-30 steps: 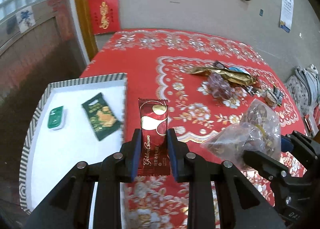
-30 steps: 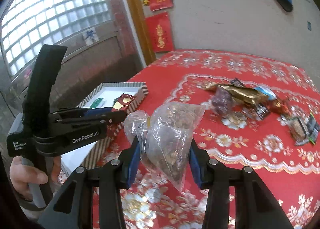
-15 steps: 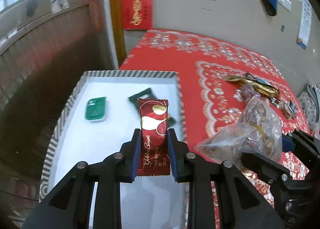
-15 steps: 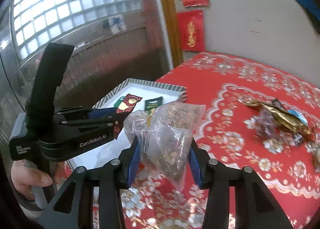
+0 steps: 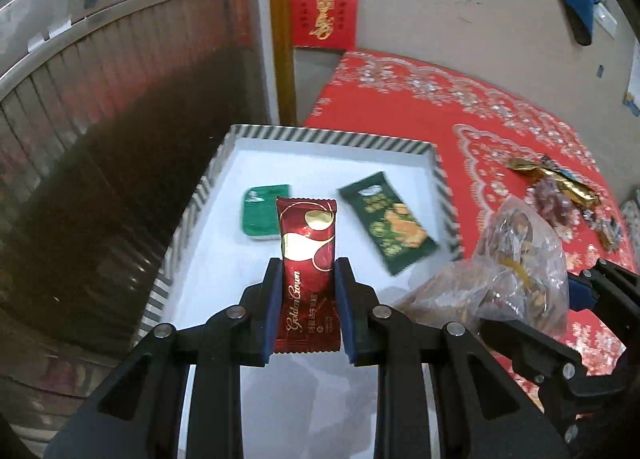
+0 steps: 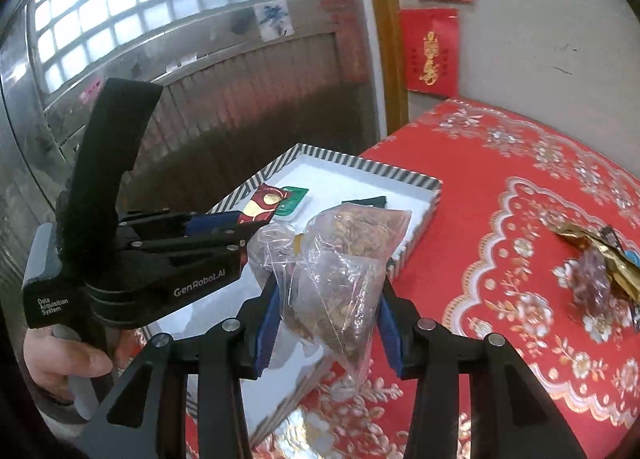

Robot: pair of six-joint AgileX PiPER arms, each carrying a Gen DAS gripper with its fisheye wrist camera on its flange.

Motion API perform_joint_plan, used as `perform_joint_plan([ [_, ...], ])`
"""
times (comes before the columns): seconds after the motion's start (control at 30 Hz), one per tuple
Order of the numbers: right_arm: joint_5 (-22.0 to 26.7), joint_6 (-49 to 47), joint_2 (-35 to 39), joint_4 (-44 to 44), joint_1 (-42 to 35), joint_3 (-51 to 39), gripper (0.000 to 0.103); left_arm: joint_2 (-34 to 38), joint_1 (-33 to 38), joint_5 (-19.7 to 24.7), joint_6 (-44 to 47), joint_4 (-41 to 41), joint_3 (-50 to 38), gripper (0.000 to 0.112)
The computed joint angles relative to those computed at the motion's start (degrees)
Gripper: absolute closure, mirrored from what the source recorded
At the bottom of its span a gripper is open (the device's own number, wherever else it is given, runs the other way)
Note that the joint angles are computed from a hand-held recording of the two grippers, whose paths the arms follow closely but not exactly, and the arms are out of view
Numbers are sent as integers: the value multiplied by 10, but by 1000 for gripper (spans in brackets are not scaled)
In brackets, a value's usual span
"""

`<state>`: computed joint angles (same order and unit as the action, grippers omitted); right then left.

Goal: Organize snacks
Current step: 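Carry the red bar and nut bag into the white box and release both, then move both tools back toward the snack pile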

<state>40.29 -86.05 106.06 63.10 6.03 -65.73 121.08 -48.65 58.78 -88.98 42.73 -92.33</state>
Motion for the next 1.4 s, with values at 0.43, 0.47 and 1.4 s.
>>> perform_joint_plan([
  [0.43,-53,142,112,-141,102,-96,56,26,76,-20,55,-73,20,88],
  [0.47,-55,134,117,-132,101,-95,54,29,80,-24,60,-80,21,88],
  [1.4,15,-65,5,58,-161,26,18,111,-24,69,68,-48,-213,39],
])
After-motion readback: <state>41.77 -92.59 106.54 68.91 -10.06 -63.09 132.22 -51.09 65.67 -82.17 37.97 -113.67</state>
